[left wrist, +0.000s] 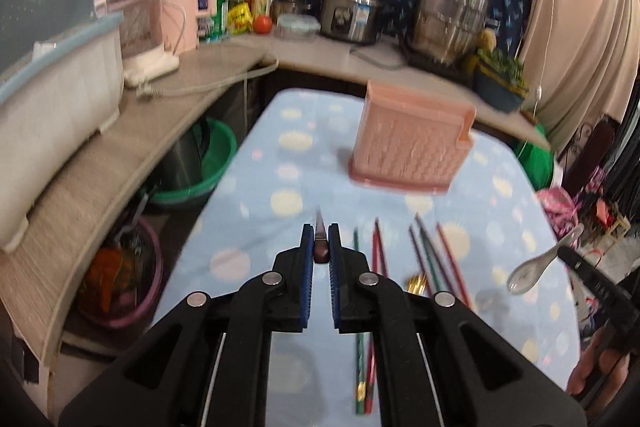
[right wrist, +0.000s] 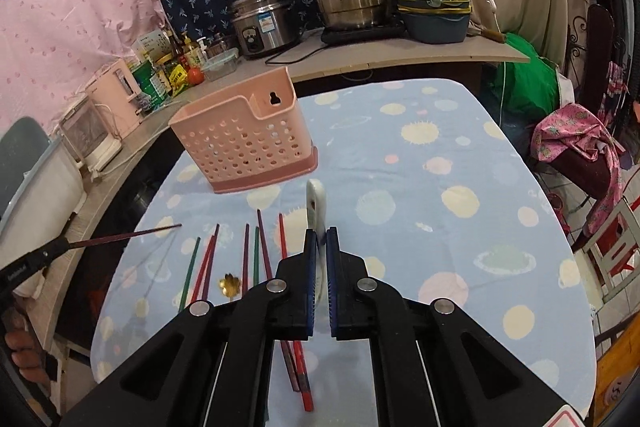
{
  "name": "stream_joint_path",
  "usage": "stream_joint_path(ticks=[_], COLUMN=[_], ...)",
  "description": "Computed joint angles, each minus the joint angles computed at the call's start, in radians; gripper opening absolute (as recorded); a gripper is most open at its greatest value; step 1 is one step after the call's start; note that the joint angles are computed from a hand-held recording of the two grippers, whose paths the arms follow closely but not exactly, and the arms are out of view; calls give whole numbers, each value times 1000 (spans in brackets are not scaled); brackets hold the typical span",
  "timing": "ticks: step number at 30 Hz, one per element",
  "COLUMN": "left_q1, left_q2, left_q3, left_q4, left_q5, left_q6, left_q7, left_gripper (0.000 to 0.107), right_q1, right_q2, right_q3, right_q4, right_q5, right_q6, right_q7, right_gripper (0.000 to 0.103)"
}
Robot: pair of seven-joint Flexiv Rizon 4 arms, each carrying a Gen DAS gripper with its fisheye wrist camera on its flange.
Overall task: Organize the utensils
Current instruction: 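Carry chopstick and spoon to the pink basket and release both inside while both tools open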
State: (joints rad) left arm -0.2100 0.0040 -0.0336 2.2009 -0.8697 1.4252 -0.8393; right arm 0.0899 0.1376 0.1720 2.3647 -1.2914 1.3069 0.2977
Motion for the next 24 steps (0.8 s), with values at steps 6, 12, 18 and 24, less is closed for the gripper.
stream_joint_path(ticks=[6,12,18,24], left_q1=[22,37,53,58], left_q2=[-54,-111,-189,-320], left_q3=[-29,-73,-145,-178], left_q4=[-174,-330,-481,-642], left_q5=[-30,-59,-79,29], left_q6=[-19,6,93,154], left_q7=[9,31,54,-24], left_gripper=[7,7,7,7], right_q1=[-26,-21,-9,41], right_q2=[-70,-164,-279,-384], right_q3=[-51,-88,-149,-188], right_q4=[-117,-250,-384,-477], right_q5=[-48,-43,-34,113], right_q6=[81,106,182,182], right_q7=[-14,-61,-62,-189], right_gripper=[5,5,5,5])
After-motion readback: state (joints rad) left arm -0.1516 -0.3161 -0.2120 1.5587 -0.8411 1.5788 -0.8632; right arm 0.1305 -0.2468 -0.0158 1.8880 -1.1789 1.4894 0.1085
